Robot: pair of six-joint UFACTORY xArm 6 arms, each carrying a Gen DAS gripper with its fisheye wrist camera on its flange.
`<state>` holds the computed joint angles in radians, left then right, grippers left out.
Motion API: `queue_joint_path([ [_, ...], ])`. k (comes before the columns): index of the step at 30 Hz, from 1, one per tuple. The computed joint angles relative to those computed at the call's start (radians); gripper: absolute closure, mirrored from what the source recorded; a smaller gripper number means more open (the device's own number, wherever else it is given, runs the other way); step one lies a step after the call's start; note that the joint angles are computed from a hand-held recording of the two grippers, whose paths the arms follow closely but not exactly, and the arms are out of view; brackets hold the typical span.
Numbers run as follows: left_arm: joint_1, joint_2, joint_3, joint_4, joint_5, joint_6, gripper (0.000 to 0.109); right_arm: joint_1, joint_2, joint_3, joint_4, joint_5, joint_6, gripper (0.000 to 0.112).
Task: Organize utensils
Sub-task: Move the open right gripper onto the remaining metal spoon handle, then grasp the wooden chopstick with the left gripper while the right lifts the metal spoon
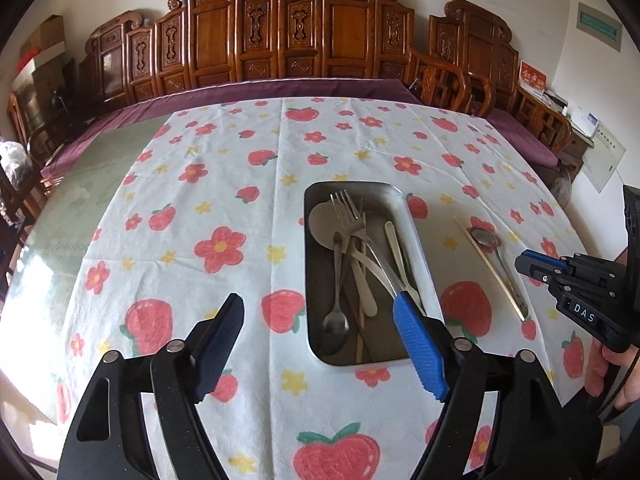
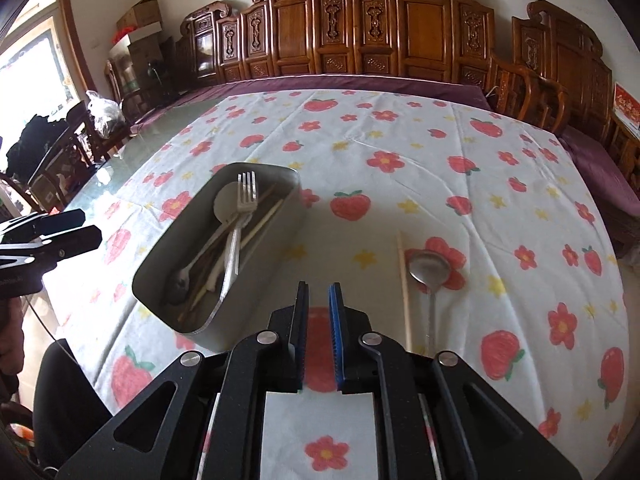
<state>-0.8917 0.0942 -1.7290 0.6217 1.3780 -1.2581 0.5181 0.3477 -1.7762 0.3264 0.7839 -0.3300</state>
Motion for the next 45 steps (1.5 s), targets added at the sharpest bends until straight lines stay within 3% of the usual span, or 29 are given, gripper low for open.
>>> queue_joint_path([
  [5,0.000,0.061,-0.062,-0.014,-0.026,0.014,0.030,-0.055,-0.014,0.051,-0.026,-0.016,0.003,0.094],
  [10,-0.003,0.130,-0.145,-0.019,-0.021,0.037,0.030,-0.088,0.036,0.011,-0.047,0.002,0.003,0.092],
  [29,-0.006,0.269,-0.336,-0.022,0.053,0.076,0.030,-0.066,0.386,-0.441,-0.141,0.206,0.026,0.092],
  [35,-0.007,0.276,-0.347,-0.023,0.057,0.081,0.030,-0.058,0.394,-0.452,-0.195,0.205,0.042,0.097],
  [39,-0.008,0.295,-0.372,-0.026,0.057,0.089,0.030,-0.063,0.381,-0.434,-0.196,0.207,0.039,0.105],
  [45,-0.012,0.353,-0.452,-0.033,0.064,0.113,0.030,-0.091,0.255,-0.248,-0.151,0.147,0.001,0.106],
])
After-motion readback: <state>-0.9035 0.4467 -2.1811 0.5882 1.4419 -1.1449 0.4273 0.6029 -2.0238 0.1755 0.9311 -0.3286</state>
